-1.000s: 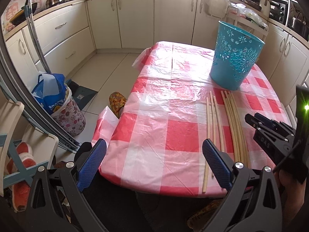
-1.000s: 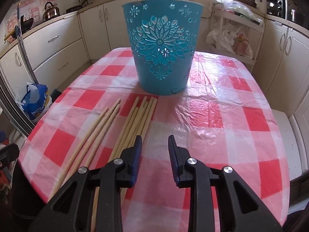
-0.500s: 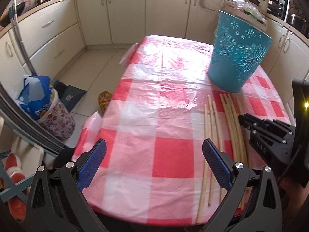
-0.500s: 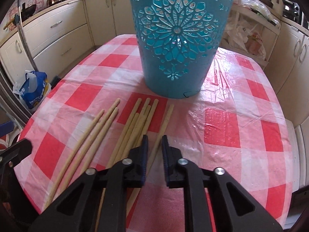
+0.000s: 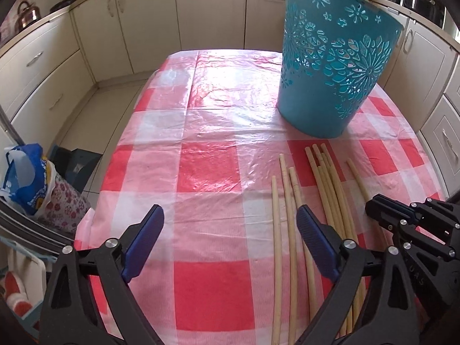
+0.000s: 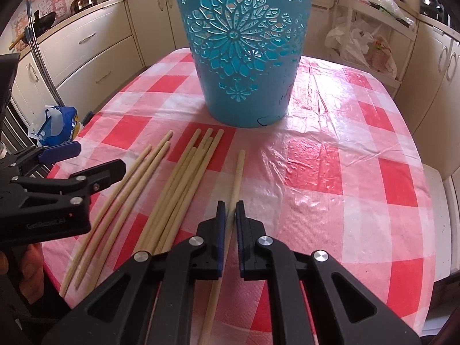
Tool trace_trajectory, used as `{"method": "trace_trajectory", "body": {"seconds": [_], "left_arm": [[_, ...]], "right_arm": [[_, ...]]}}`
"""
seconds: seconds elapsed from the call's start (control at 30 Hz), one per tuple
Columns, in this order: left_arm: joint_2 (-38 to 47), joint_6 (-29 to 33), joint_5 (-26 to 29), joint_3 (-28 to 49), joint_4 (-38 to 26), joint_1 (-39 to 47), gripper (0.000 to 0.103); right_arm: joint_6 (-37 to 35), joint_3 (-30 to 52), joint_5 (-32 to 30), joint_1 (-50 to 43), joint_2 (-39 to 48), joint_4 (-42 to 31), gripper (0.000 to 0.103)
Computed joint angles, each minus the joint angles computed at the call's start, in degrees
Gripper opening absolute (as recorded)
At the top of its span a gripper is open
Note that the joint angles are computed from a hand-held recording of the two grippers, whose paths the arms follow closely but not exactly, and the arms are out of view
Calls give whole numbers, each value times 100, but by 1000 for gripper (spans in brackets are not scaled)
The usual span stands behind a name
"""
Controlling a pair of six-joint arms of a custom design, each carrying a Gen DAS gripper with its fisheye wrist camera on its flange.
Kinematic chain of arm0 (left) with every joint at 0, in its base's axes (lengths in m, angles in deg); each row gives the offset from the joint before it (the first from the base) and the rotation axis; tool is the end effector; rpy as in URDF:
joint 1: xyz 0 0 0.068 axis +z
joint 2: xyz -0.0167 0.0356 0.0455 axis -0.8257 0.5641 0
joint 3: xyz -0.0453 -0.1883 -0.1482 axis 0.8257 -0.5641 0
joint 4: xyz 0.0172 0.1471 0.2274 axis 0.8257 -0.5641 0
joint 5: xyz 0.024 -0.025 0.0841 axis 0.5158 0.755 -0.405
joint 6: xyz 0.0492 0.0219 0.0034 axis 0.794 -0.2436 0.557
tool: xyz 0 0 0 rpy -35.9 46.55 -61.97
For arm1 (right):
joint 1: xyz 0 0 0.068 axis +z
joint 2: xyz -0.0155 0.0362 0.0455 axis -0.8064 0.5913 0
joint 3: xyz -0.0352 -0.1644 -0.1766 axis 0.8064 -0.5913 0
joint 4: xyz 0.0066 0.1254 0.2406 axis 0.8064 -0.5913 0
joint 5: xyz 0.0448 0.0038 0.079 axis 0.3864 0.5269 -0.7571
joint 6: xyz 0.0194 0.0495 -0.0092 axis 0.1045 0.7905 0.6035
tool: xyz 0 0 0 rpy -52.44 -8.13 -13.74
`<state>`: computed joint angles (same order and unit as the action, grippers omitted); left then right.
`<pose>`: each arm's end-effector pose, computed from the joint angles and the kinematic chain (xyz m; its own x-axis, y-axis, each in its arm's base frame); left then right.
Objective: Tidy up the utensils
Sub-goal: 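Move the right tool toward the wooden sticks and close on one stick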
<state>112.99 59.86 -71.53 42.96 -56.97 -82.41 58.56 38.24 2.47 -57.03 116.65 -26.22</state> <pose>0.2420 -0.1091 0.1983 -0.8174 -0.1172 -0.5640 -0.1446 0.9895 0.0038 0.2354 -0.0013 0.1788 -0.7841 -0.3281 -0.5269 -0.4446 0.8892 0.1078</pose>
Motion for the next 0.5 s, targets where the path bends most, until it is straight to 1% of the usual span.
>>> {"method": "trace_trajectory", "body": {"seconds": [0.07, 0.1, 0.23, 0.3, 0.33, 0.37, 0.4, 0.43, 0.47, 0.5], "left_arm": [[142, 68, 147, 55, 17, 65, 78], [164, 145, 244, 47, 41, 134, 75], [262, 352, 106, 60, 41, 54, 69], [262, 397, 89, 69, 39, 13, 64], [249, 430, 81, 69, 39, -13, 59], [211, 503, 128, 32, 104, -40, 51], [157, 570, 148, -16, 168, -74, 48], [128, 626, 153, -51, 218, -116, 38], [106, 724, 219, -58, 221, -153, 32], [101, 792, 257, -65, 253, -193, 19]], "right_arm": [[13, 14, -16, 0, 41, 21, 8], [8, 24, -14, 2, 53, 18, 8], [-51, 79, 3, 9, 102, -25, 8], [-102, 167, 61, 56, 176, -85, 8], [-121, 197, 70, 61, 205, -100, 8], [-135, 196, 78, 70, 210, -92, 8], [-149, 175, 87, 76, 191, -70, 8], [-161, 123, 85, 75, 147, -24, 8], [-167, 66, 70, 66, 102, 27, 8], [-166, -1, 44, 49, 50, 85, 8]]}}
